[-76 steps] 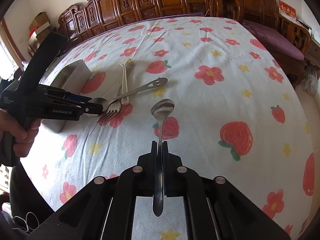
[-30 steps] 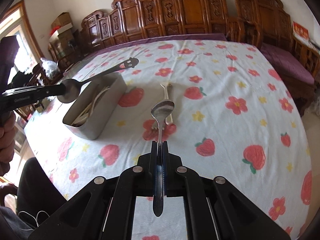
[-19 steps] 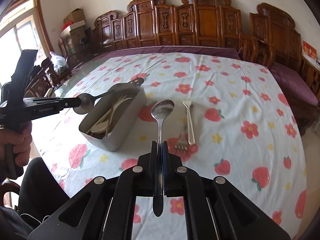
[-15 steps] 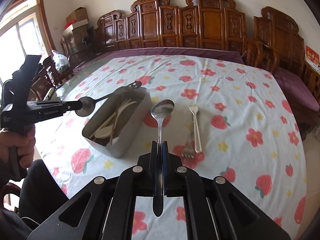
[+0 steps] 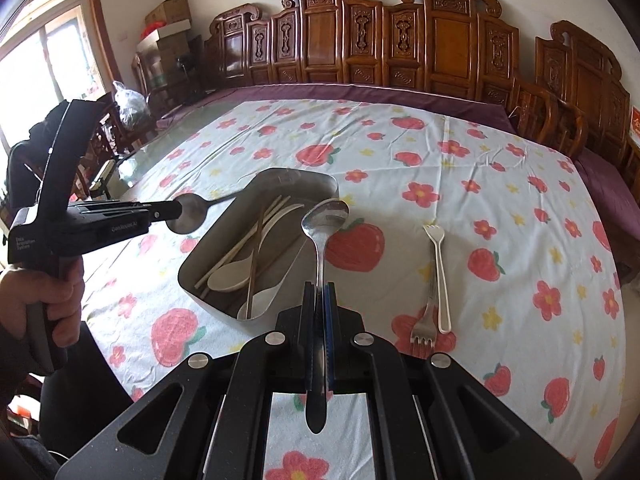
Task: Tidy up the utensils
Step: 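Lower the metal fork into the steel tray and open the left tool, then lower the teaspoon into the steel tray and open the right tool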
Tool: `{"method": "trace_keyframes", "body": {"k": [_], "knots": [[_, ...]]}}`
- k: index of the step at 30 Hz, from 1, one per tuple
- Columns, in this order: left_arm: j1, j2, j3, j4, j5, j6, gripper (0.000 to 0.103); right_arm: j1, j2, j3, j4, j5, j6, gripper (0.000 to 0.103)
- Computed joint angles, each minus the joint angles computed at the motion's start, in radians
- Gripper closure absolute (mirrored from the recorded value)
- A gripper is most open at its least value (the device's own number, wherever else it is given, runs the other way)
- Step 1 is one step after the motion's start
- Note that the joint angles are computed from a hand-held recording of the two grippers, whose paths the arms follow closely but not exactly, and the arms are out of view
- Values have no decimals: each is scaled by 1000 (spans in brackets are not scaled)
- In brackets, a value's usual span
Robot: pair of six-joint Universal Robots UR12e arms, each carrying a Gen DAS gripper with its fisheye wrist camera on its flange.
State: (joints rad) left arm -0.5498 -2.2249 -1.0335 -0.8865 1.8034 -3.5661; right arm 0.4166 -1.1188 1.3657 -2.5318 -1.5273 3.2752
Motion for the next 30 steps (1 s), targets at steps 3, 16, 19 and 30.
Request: {"method": "trace_keyframes", "body": {"k": [3, 16, 19, 30], "knots": [[-3, -12, 17, -7, -7, 4, 102, 3, 6, -13, 11, -6, -2, 97], [-10, -81, 122, -30, 13, 2, 101, 4, 15, -32, 44, -32, 7, 97], [-10, -95, 148, -56, -14, 17, 100, 2, 19, -38, 48, -32, 12, 97], [0, -29, 39, 45, -105, 61, 87, 13, 43, -82, 67, -32, 7, 97]]}}
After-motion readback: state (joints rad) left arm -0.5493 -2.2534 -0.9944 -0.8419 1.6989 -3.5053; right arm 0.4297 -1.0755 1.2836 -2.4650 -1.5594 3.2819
